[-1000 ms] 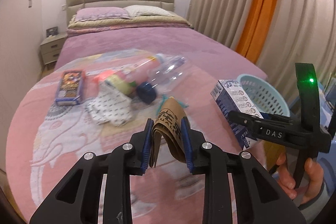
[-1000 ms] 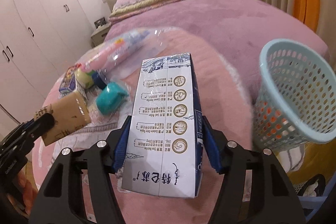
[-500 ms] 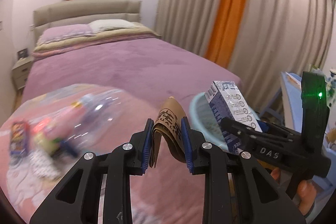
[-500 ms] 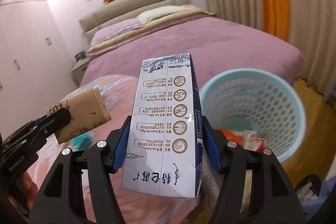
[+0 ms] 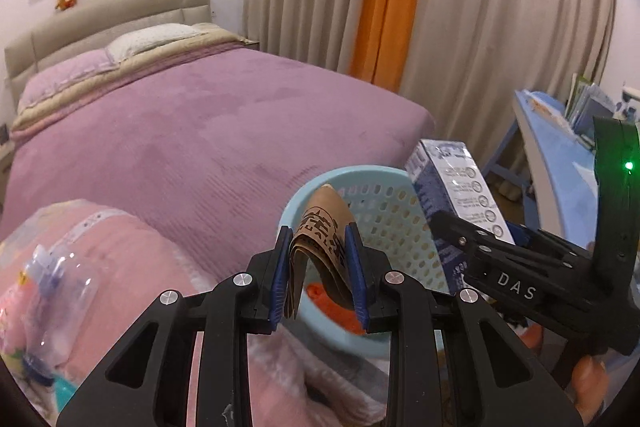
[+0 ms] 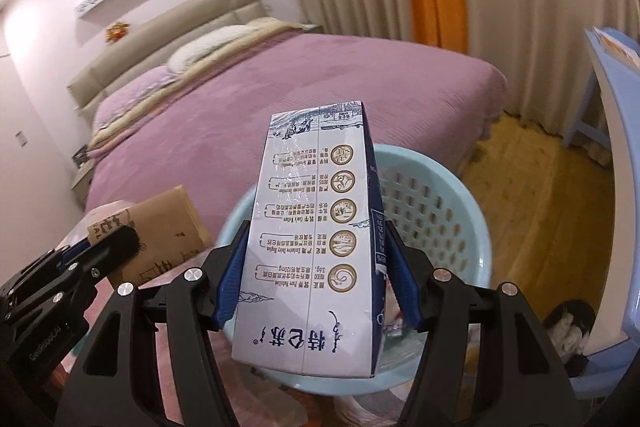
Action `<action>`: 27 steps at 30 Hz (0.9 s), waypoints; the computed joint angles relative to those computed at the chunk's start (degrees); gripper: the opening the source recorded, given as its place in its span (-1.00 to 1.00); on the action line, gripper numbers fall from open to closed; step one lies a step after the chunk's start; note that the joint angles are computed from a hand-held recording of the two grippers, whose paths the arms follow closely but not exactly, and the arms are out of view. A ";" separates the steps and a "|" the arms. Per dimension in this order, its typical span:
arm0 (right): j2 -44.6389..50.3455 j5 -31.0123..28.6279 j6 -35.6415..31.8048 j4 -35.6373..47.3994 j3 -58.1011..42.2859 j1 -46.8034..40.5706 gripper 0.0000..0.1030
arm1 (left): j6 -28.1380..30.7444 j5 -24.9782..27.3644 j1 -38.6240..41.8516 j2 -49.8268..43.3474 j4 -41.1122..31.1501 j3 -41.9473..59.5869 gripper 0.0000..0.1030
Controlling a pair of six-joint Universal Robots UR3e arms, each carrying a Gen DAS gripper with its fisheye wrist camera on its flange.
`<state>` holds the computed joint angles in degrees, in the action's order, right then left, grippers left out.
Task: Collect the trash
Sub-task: 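Carry the brown cup and carton to the wastebasket and release them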
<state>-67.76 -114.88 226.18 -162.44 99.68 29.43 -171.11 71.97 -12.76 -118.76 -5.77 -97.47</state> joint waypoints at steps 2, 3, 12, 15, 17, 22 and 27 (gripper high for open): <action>0.28 0.56 -0.30 -0.06 0.92 -1.72 0.16 | -1.09 2.10 -1.99 -2.64 -0.57 3.36 -0.32; 0.55 0.70 0.25 -0.01 1.53 -2.50 0.17 | -1.66 1.54 -2.35 -3.50 -1.49 4.73 -0.32; -0.23 5.63 1.51 -5.68 9.11 -6.75 0.30 | -2.18 -0.23 0.12 0.16 1.51 -2.17 0.03; -0.60 5.18 1.76 -6.62 9.40 -5.23 0.30 | -1.82 -2.25 2.91 4.12 4.31 -8.15 0.08; -0.68 4.05 1.59 -6.25 7.78 -2.88 0.30 | -1.30 -3.61 5.03 7.56 6.25 -12.74 0.08; 3.10 0.12 0.12 -1.45 -3.01 4.56 0.30 | -0.64 -7.53 12.29 18.76 11.01 -25.33 0.09; 11.09 -2.61 -4.65 4.83 -20.57 12.32 0.30 | 3.08 -15.20 25.88 34.40 10.95 -38.44 0.17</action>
